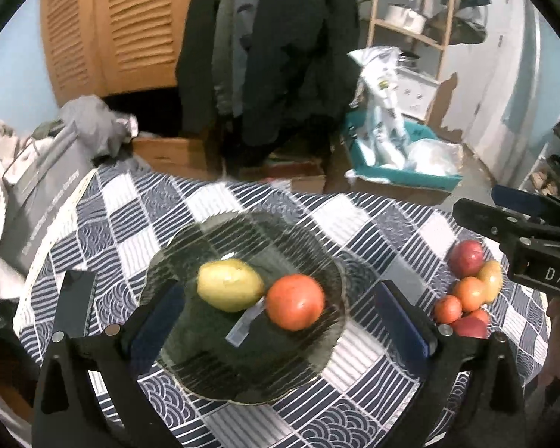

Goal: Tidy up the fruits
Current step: 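Move both tools back to the fruit pile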

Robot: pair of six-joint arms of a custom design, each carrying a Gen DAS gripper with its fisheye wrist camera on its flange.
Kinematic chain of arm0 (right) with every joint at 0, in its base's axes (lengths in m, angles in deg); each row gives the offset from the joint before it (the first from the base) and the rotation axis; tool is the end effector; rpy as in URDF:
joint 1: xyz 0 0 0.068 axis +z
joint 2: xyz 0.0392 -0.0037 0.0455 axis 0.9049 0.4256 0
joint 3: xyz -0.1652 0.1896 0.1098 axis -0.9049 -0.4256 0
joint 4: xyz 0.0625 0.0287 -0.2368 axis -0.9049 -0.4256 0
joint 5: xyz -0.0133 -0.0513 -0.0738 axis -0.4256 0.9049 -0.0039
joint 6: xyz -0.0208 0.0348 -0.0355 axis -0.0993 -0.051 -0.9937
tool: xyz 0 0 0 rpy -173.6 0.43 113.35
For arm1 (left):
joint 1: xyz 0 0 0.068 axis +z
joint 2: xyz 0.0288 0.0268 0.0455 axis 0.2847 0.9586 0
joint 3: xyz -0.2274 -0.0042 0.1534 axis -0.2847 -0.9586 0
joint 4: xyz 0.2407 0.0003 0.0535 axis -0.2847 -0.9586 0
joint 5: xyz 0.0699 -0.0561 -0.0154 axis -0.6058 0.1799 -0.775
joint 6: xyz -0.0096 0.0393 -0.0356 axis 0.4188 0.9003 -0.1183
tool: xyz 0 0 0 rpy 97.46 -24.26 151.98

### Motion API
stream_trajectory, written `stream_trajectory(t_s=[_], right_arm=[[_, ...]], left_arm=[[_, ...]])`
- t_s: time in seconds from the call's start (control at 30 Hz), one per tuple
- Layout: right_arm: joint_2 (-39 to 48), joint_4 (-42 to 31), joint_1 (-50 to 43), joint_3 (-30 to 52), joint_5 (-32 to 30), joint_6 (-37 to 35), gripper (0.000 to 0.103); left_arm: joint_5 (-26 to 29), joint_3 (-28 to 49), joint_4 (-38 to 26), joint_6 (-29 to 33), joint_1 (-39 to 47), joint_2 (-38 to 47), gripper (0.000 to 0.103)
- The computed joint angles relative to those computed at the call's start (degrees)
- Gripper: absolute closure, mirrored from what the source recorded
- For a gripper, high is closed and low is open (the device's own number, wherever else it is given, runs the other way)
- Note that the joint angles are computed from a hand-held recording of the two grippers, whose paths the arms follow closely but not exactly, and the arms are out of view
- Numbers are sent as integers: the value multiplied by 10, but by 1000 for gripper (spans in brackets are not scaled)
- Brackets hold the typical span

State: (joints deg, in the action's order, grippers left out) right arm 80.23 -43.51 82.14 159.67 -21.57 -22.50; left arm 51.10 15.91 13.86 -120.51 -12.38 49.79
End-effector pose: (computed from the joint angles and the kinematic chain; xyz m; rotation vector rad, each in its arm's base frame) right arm 0.3638 0.1232 0.2403 -0.9116 2.3171 0.3074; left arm 0.2466 -0.1171 0.2034 -0.5000 2.3806 0.0854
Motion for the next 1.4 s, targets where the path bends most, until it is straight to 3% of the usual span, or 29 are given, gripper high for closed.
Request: stream_trajectory(t_s=[0.07, 0.4, 0.6, 1.07, 1.4], right_arm=[[-11, 4, -12, -8, -2, -3, 21], [-41, 0, -98, -17, -16, -36, 21], [-44, 8, -157, -24, -23, -55, 21], [-16, 4, -276, -17, -40, -86, 21], [45, 0, -341, -11, -20, -112, 21]], left_arm=[[-13, 5, 7, 8, -13, 2, 1], [-14, 44, 35, 8, -44, 34, 1], [-23, 106, 5, 11, -71, 81, 2], [35, 268, -50, -1, -132, 242, 2], [60, 382, -89, -3, -158, 352, 2]])
